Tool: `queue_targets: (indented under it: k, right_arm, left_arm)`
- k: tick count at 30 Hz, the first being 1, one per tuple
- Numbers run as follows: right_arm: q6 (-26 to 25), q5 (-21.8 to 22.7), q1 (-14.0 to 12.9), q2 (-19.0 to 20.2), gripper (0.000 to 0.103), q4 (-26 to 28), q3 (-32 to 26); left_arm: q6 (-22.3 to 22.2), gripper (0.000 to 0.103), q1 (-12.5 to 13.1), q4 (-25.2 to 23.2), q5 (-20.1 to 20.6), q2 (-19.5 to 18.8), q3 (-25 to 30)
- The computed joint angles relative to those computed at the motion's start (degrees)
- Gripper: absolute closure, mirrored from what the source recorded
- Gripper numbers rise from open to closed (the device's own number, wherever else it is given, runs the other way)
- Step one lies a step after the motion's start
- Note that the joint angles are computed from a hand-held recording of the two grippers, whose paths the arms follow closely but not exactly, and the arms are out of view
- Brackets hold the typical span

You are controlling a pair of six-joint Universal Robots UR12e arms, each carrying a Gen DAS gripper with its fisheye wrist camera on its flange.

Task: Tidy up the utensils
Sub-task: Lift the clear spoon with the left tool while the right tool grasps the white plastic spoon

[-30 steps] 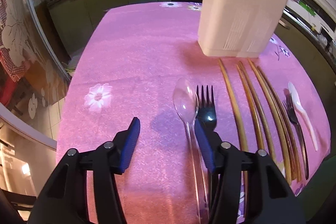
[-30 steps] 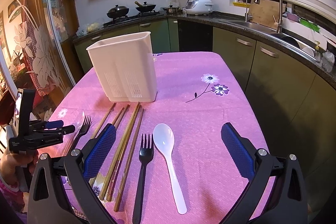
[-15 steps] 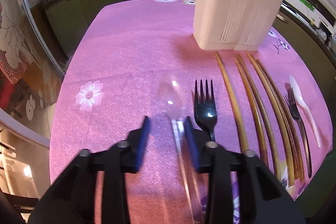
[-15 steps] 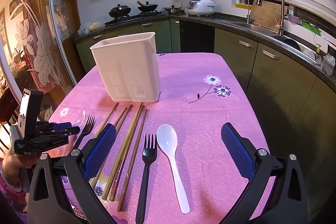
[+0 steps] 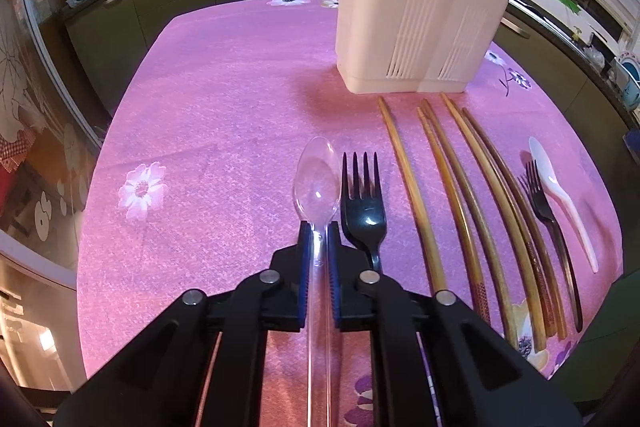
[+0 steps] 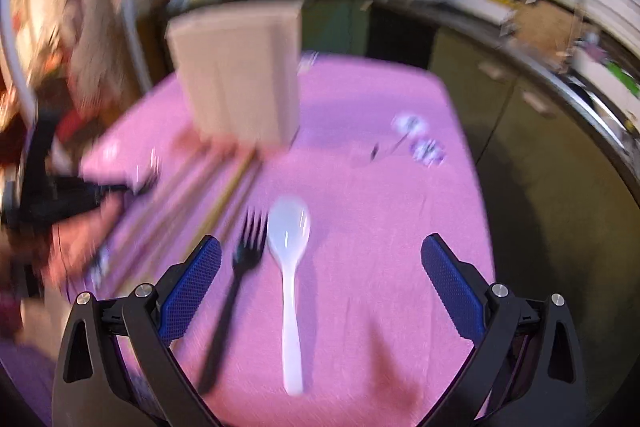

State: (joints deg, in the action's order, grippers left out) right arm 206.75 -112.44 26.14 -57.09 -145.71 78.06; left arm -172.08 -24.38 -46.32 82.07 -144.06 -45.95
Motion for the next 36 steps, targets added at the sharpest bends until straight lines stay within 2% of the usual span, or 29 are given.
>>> queue_targets:
  k: [9, 10, 14, 20, 21, 23, 28, 29, 30, 34, 36]
  right_arm:
    - [-2.3, 4.83, -1.59, 3.46, 0.004, 6.61, -3.71]
    - [-2.41, 5.08, -1.66, 3.84, 0.006, 7.78, -4.42]
    - [-2.58, 7.12, -2.4, 5.06, 0.032, 10.5, -6.08]
    - [-3.22, 9.58, -3.03, 5.14, 0.036, 10.99, -6.33]
    - [-3.51, 10.11, -3.14, 5.23, 0.037, 11.17, -6.55]
    - [-4.49, 10.15, -3.15, 5.53, 0.047, 11.27, -7.16]
    - [-5.44, 10.08, -3.14, 6.72, 0.051, 11.86, -9.21]
    - [-5.44, 10.68, -3.28, 6.83, 0.061, 11.5, -9.35]
    - [-4.98, 11.14, -3.4, 6.84, 0.066, 10.89, -9.3]
    - [-4.37, 11.48, -3.5, 6.83, 0.067, 11.76, -9.67]
    - [-3.74, 10.57, -3.3, 6.25, 0.067, 9.62, -8.71]
  left_arm:
    - [1.05, 0.095, -0.03, 2.34, -0.71, 0.61, -1.12]
    - [1.05, 0.095, 0.01, 2.34, -0.76, 0.61, -1.11]
    - [0.9, 0.095, 0.28, 2.0, -1.13, 0.58, -1.08]
    - [0.86, 0.095, 0.48, 2.05, -1.62, 0.58, -1.13]
    - [0.93, 0.095, 0.49, 1.97, -1.71, 0.61, -1.13]
    - [1.21, 0.095, 0.5, 2.17, -2.01, 0.7, -1.31]
    - [1.37, 0.095, 0.52, 2.75, -2.51, 1.04, -1.87]
    - [1.32, 0.095, 0.56, 2.92, -2.53, 1.1, -1.96]
    - [1.26, 0.095, 0.61, 3.07, -2.55, 1.18, -2.08]
    - [0.73, 0.095, 0.87, 3.53, -3.07, 1.33, -2.3]
    - [0.48, 0.095, 1.0, 3.93, -3.61, 1.42, -2.45]
